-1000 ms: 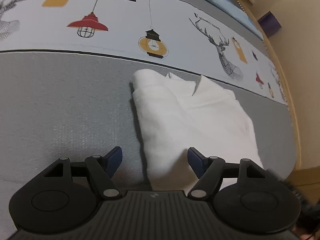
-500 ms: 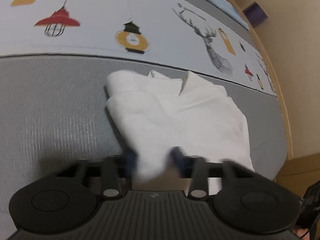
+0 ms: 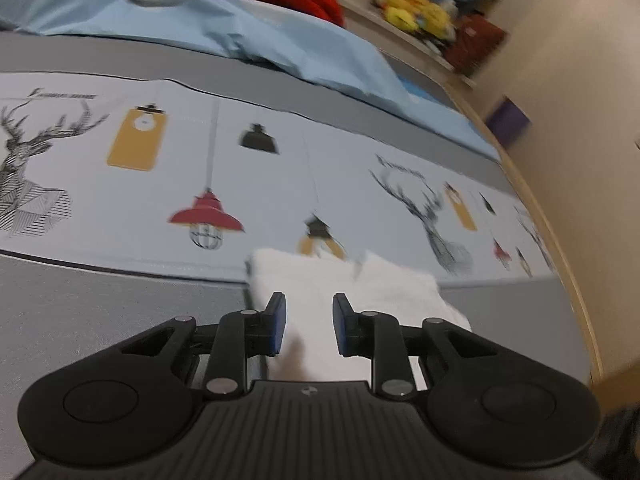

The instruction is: Fold small clothes

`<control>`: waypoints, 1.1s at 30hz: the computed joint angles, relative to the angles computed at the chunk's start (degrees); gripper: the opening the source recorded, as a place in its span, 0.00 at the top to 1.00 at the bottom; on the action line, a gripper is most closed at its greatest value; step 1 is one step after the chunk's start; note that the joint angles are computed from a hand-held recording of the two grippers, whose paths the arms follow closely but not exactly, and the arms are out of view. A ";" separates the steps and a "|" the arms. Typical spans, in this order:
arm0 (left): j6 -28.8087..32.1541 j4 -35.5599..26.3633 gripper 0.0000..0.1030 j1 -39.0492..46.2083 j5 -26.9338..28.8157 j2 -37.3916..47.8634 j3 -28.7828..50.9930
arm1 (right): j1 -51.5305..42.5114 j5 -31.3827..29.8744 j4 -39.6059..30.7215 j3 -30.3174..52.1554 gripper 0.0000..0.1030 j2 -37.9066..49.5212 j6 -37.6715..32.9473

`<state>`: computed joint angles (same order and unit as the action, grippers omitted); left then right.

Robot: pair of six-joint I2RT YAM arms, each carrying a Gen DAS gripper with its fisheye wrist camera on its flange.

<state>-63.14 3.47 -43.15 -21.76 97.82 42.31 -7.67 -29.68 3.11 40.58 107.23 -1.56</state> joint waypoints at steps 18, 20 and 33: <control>12.85 -14.73 0.59 -15.41 2.43 12.55 11.78 | 0.47 5.51 -3.38 -1.00 0.69 -4.12 -9.35; 13.36 -24.56 0.59 -16.09 7.26 19.21 18.62 | 0.90 8.65 -9.41 2.87 0.67 -0.34 -11.70; -19.99 -56.53 0.13 -27.52 -15.57 14.30 33.08 | -7.85 -1.11 -21.73 3.28 0.19 -22.53 -22.87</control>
